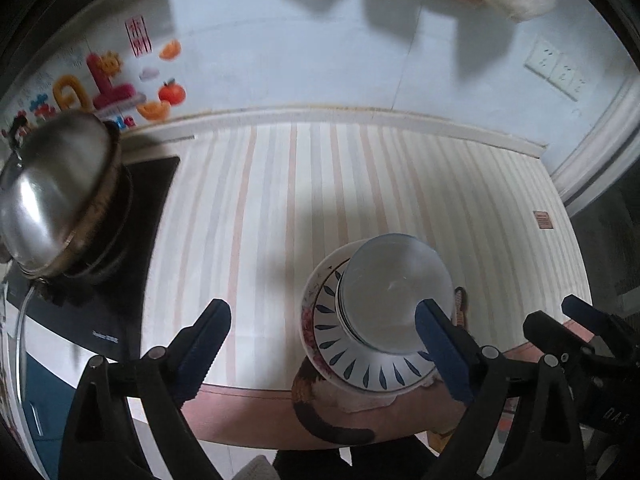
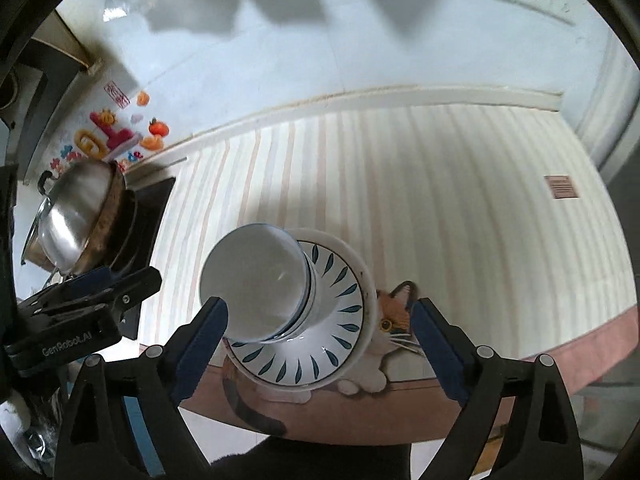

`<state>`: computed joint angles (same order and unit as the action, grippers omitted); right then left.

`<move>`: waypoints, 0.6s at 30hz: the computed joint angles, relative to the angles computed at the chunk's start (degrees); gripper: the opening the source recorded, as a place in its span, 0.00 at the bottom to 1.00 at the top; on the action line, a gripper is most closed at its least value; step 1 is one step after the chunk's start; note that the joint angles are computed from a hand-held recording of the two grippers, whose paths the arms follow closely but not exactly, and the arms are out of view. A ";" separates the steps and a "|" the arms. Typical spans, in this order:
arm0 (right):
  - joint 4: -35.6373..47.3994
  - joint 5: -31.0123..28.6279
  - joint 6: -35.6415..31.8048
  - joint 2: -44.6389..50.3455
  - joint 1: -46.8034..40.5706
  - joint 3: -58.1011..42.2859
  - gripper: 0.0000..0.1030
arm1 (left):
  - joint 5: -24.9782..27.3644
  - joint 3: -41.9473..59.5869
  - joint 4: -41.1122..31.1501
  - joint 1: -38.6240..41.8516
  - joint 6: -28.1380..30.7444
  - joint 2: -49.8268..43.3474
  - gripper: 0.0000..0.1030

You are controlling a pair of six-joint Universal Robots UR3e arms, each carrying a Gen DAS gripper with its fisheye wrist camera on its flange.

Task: Organize plates and bowls
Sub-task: 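Open both grippers and pull them back from the bowls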

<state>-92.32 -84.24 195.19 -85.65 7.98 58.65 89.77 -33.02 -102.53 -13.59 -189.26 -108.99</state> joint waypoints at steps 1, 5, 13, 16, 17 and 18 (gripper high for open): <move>0.40 -0.51 0.73 -0.99 0.40 -0.16 0.93 | 0.16 0.01 -0.20 -0.11 0.07 0.90 0.92; 2.88 -4.36 3.00 -4.13 3.21 -2.02 0.93 | 1.97 1.06 -1.95 -1.45 0.07 4.60 0.92; 10.85 -11.57 6.53 -8.54 10.72 -10.87 0.94 | 8.07 2.93 -5.28 -6.78 -5.37 11.39 0.92; 14.65 -15.02 8.04 -9.09 14.85 -15.64 0.94 | 10.76 5.55 -8.79 -9.65 -8.47 12.88 0.92; 16.11 -15.72 8.65 -9.05 16.13 -17.46 0.94 | 11.64 6.13 -9.82 -10.62 -9.64 13.56 0.92; 17.81 -16.20 9.37 -8.72 17.16 -19.73 0.94 | 12.49 6.53 -10.72 -11.50 -10.52 14.25 0.92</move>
<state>-74.51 -100.44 204.56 -94.36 25.14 38.92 102.26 -26.49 -113.25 -25.09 -199.78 -94.74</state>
